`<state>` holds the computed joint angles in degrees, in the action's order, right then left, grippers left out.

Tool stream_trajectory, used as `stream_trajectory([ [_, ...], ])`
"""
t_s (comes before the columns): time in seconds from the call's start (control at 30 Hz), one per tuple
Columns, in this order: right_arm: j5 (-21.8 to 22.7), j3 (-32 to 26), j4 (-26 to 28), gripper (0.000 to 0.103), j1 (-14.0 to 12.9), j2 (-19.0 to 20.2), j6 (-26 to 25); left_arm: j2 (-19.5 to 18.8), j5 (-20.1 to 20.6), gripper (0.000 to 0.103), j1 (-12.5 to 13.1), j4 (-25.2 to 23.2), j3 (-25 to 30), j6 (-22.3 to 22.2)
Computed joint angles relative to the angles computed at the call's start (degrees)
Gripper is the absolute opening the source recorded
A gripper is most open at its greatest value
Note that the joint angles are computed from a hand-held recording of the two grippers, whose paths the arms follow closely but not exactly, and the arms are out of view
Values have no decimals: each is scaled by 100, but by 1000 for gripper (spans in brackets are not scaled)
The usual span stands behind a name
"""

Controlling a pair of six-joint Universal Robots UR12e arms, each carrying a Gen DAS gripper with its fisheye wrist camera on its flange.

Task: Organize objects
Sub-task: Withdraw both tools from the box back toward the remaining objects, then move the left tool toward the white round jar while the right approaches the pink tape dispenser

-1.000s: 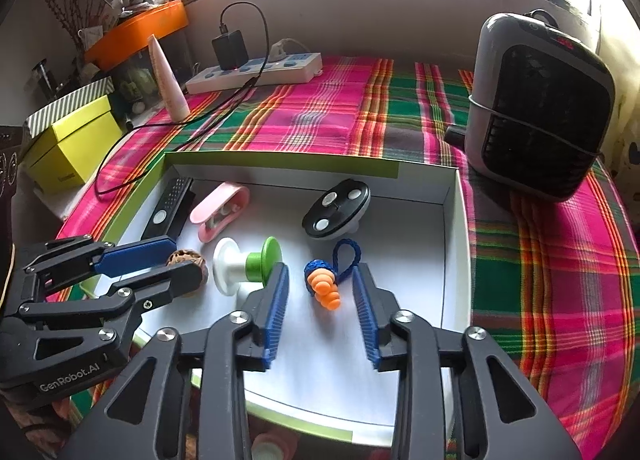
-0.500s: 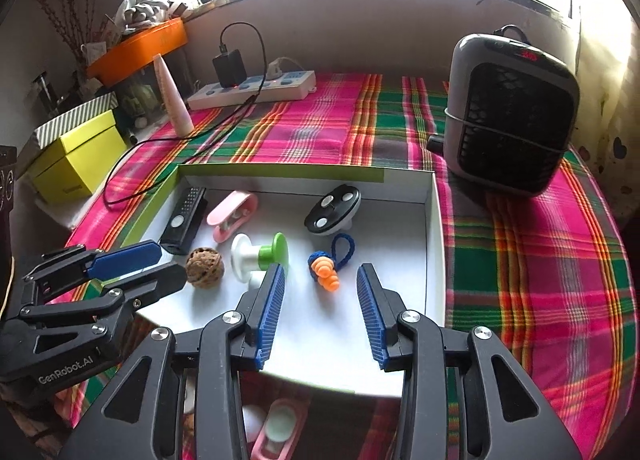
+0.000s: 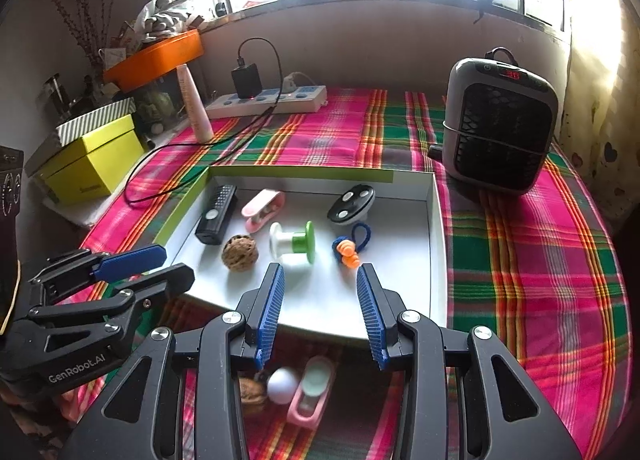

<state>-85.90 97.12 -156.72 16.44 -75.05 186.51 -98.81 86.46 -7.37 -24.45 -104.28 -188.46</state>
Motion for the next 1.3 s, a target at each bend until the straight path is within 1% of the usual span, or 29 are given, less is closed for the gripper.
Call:
stream_trajectory([
  [0.1, -20, 66, -56, 39, 23, -45, 5, 44, 222, 38, -60, 38, -52, 15],
  [0.17, -64, 122, -104, 39, 39, -81, 7, 78, 171, 38, -52, 45, -94, -10],
  [0.27, -42, 212, -148, 39, 40, -139, 49, 109, 311, 38, -85, 88, -148, -7],
  [0.37, -49, 283, -188, 39, 43, -187, 84, 149, 261, 39, -75, 94, -201, -44],
  [0.57, -152, 413, -251, 39, 74, -252, 148, 201, 342, 39, -119, 117, -283, -33],
  [0.77, -219, 524, -272, 39, 98, -319, 163, 237, 275, 39, -119, 64, -331, -84],
  [0.93, -224, 646, -276, 39, 88, -412, 235, 268, 132, 39, -112, -28, -363, -117],
  [1.03, -277, 729, -276, 39, 67, -486, 269, 290, -58, 39, -98, -91, -391, -147],
  [1.3, -387, 933, -237, 39, 25, -634, 367, 297, -181, 39, -151, -213, -414, -141],
])
